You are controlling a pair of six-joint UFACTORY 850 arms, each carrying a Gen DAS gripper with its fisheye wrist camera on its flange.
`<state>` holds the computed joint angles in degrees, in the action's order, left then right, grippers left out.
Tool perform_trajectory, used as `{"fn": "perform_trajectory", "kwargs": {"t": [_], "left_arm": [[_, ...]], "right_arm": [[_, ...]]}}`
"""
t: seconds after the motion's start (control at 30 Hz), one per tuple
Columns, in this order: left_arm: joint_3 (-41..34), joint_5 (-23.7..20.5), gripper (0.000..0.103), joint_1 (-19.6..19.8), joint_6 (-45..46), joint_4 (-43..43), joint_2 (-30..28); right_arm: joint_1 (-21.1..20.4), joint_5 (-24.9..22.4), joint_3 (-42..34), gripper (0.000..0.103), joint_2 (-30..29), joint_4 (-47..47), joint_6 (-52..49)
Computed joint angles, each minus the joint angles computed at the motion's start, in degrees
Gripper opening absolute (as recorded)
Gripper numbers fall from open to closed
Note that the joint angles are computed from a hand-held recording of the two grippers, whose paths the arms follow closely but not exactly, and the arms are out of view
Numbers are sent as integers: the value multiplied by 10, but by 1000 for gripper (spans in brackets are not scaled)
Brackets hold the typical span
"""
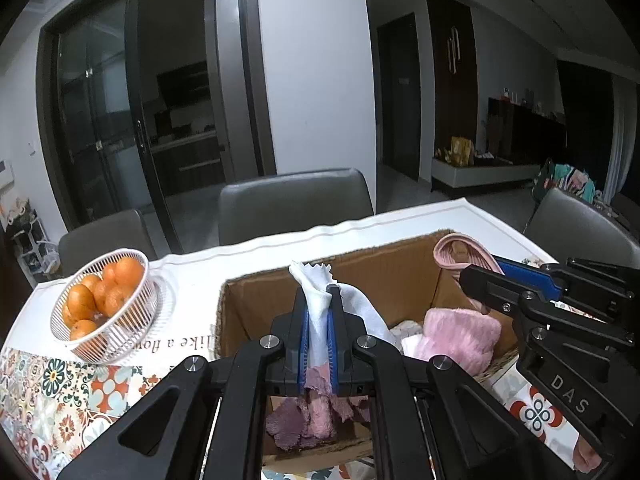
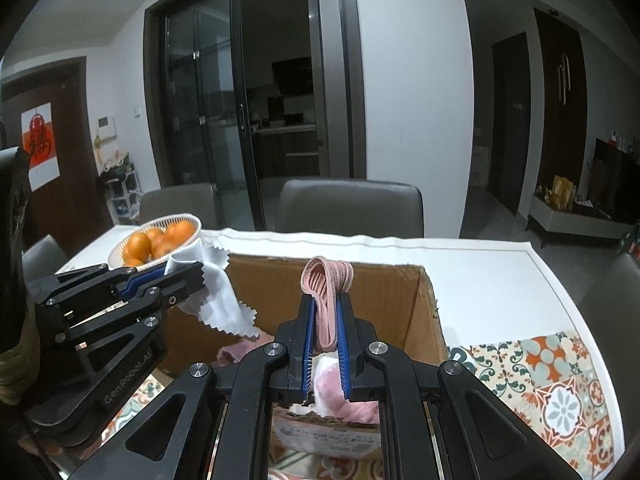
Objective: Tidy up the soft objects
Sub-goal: 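Open both tools to drop the cloth and strap into the box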
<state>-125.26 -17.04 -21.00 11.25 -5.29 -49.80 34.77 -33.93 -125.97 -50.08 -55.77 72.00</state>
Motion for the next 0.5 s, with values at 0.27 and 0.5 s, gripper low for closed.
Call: {"fn": "perform_trajectory", "kwargs": {"t": [0.27, 0.5], "left_arm": [[-49, -46, 33, -1, -22, 21, -30], [37, 14, 62, -8, -190, 188, 23]], "right_arm": [[-13, -3, -42, 13, -27, 85, -81], [-12, -27, -43, 50, -28, 57, -55]]}}
